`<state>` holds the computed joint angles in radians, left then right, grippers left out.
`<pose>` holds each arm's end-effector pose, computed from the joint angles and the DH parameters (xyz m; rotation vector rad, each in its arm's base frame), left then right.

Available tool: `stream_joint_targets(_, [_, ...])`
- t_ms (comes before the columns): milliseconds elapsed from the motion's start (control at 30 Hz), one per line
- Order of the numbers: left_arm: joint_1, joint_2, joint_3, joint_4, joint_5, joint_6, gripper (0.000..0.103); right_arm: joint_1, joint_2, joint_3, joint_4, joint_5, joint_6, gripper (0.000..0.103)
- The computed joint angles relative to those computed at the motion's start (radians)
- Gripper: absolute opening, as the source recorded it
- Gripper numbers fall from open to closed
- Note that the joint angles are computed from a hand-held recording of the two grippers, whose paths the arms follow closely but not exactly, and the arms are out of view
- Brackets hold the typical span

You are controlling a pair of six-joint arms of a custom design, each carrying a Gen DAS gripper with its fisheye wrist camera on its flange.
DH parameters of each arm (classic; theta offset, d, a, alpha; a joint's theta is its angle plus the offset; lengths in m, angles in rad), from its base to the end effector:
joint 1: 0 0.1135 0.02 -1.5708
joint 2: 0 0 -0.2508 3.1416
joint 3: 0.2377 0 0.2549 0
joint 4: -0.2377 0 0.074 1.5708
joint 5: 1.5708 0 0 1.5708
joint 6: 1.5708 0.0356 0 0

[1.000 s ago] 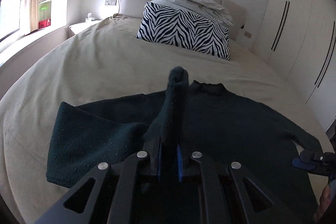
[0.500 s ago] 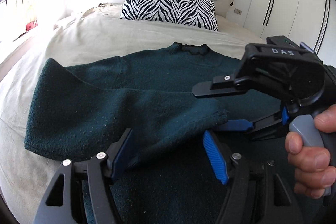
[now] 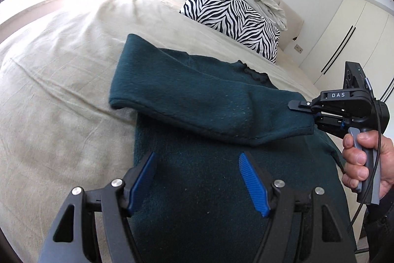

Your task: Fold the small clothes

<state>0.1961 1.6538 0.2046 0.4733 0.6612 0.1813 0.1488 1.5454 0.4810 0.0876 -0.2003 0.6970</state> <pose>0.1883 0.0151 0.0403 0.2313 2.3664 -0.6612 0.2434 0.0437 0.0865 0.6323 2.5466 0.5697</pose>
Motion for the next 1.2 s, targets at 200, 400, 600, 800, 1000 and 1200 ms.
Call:
stream_joint_targets(200, [-0.002,-0.001,0.004,-0.007,0.005,0.003,0.072,-0.272,-0.097,-0.061,-0.102,-0.02,-0.159,0.007])
stream_joint_targets(400, [0.037,0.013,0.067,-0.108,0.056,0.003,0.07,-0.417,0.0,-0.083,-0.02,-0.092,-0.223,0.007])
stream_joint_targets(600, [0.073,0.054,0.254,-0.238,0.15,-0.051,0.07,-0.46,0.087,-0.124,0.099,-0.147,-0.261,0.008])
stream_joint_targets(800, [0.01,0.282,0.623,-0.398,0.268,-0.103,0.062,-0.482,0.108,-0.103,0.108,-0.175,-0.283,0.008])
stream_joint_targets(1000, [-0.078,0.489,0.902,-0.528,0.217,-0.115,0.06,-0.494,0.119,-0.053,0.088,-0.184,-0.311,0.008])
stream_joint_targets(1200, [-0.097,0.615,0.991,-0.53,0.151,-0.109,0.049,-0.493,0.109,-0.089,0.174,-0.178,-0.334,0.008])
